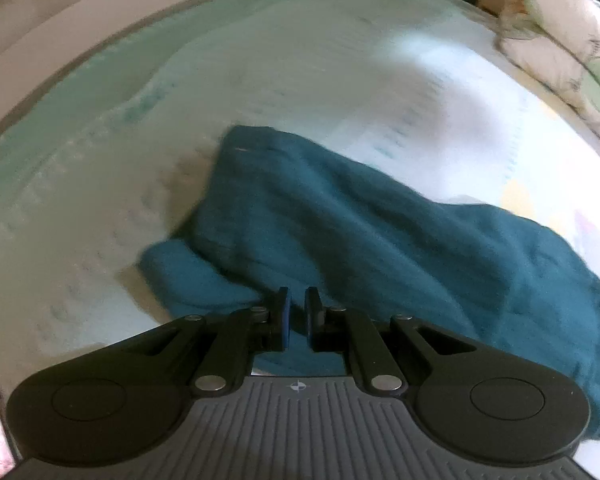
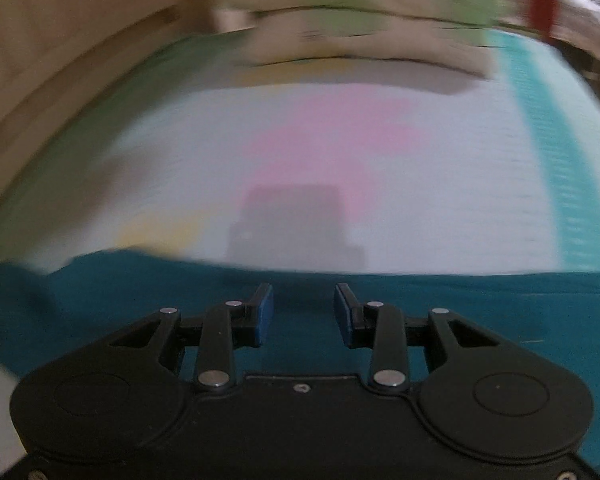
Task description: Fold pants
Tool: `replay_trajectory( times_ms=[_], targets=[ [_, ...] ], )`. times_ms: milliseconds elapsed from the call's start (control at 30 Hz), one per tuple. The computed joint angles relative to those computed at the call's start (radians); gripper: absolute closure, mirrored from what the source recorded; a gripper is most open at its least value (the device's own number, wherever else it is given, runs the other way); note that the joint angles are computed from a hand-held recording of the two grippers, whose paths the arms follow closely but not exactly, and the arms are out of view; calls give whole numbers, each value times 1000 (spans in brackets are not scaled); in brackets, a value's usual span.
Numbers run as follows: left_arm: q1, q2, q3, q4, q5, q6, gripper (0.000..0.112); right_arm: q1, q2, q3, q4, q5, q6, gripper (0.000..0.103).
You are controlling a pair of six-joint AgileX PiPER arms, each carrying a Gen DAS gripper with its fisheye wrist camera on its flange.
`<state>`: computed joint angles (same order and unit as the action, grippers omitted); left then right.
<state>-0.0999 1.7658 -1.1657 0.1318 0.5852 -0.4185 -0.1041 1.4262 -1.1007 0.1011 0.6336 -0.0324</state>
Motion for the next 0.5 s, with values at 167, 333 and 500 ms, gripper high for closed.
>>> replay_trajectory(
  times_ms=[167,333,500],
  targets=[
    [23,8,8,85,12,-50,104,353,49,30,-128,-106,111,58],
    [62,11,27,60,-2,-8,104,632,173,-19,-247,-224,167,49],
    [110,12,35,17,-13,52,104,812,331,-110,-469,-324,306,48]
  ],
)
